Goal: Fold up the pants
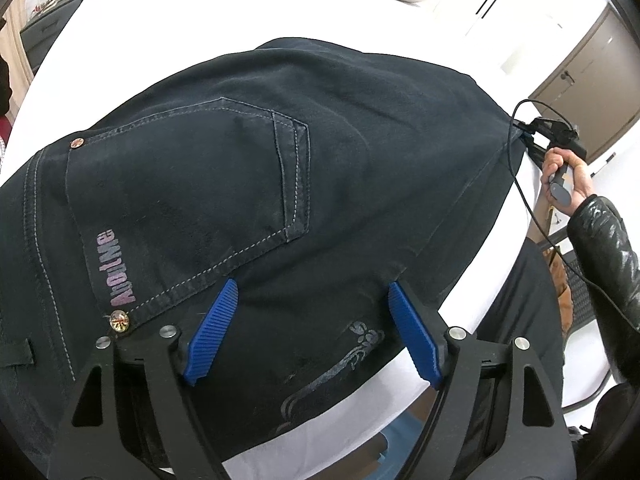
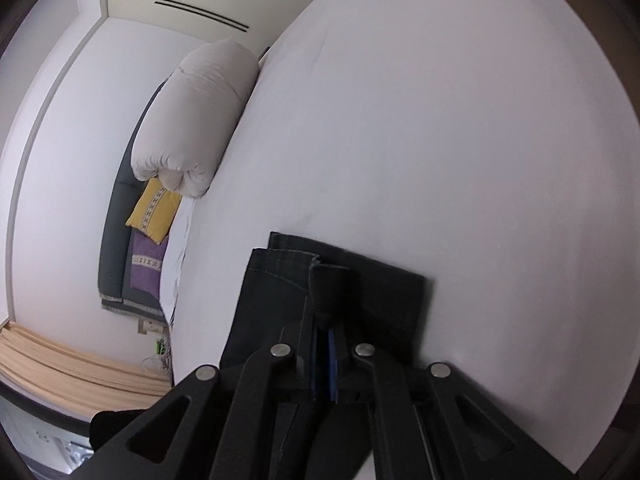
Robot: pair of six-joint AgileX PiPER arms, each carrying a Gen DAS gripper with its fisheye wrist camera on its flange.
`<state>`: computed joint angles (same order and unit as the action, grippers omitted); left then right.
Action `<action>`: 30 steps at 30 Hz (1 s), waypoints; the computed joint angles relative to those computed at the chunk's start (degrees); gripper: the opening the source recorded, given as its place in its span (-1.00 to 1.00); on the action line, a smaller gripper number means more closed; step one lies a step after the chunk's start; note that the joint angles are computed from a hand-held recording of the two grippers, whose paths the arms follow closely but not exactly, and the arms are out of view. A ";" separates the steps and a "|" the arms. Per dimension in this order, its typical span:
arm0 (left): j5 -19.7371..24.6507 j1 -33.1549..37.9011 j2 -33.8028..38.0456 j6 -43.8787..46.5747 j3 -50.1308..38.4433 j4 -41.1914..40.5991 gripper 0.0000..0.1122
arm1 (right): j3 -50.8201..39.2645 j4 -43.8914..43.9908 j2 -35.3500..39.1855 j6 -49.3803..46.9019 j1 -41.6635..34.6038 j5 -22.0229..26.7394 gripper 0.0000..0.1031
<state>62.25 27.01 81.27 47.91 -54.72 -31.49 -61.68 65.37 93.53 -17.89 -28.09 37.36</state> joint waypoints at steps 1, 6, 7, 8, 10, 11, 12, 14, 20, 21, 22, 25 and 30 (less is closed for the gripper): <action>0.23 0.15 -0.10 -0.15 -0.10 0.08 0.38 | 0.60 0.13 -0.42 -0.24 -0.31 0.02 -0.93; 0.70 0.40 -0.19 -0.54 -0.33 0.30 0.38 | 5.08 2.29 -3.52 0.73 0.45 -4.47 -0.94; 0.72 0.40 -0.21 -0.53 -0.37 0.41 0.38 | 5.74 2.84 -3.94 0.35 0.53 -5.03 -0.94; 0.65 0.25 -0.36 -0.68 -0.26 0.50 0.38 | 6.04 3.73 -3.99 -0.55 0.43 -5.16 -0.94; 0.78 0.27 -0.47 -0.76 -0.30 0.50 0.38 | 6.57 4.67 -4.18 -0.95 0.49 -5.59 -0.94; 0.86 0.26 -0.54 -0.78 -0.34 0.53 0.38 | 6.80 4.80 -4.38 -0.68 0.60 -6.08 -0.94; 0.97 0.30 -0.59 -0.79 -0.40 0.55 0.38 | 6.59 5.19 -4.04 -0.60 0.77 -6.25 -0.94; 1.47 0.93 -0.45 -0.21 -0.66 0.42 0.38 | 5.91 4.57 -3.14 -0.38 1.18 -6.71 -0.94; 1.57 1.25 -0.57 0.47 -0.61 0.52 0.38 | 5.88 6.03 -2.49 -4.77 -0.63 -3.03 -0.97; 1.53 1.31 -0.69 0.77 -0.45 0.52 0.38 | 4.65 2.44 -2.86 -2.58 -1.61 -0.68 -0.92; 1.46 1.27 -0.81 0.92 -0.33 0.49 0.38 | 2.76 -2.88 -3.64 1.43 -2.18 1.36 -0.80; 1.09 0.93 -1.00 0.69 0.01 0.22 0.42 | -0.02 -20.07 -9.10 14.27 -1.80 -0.88 0.16; -0.75 -1.48 -2.04 0.24 1.39 0.93 0.54 | -23.39 -30.32 -0.83 9.30 2.23 14.29 0.23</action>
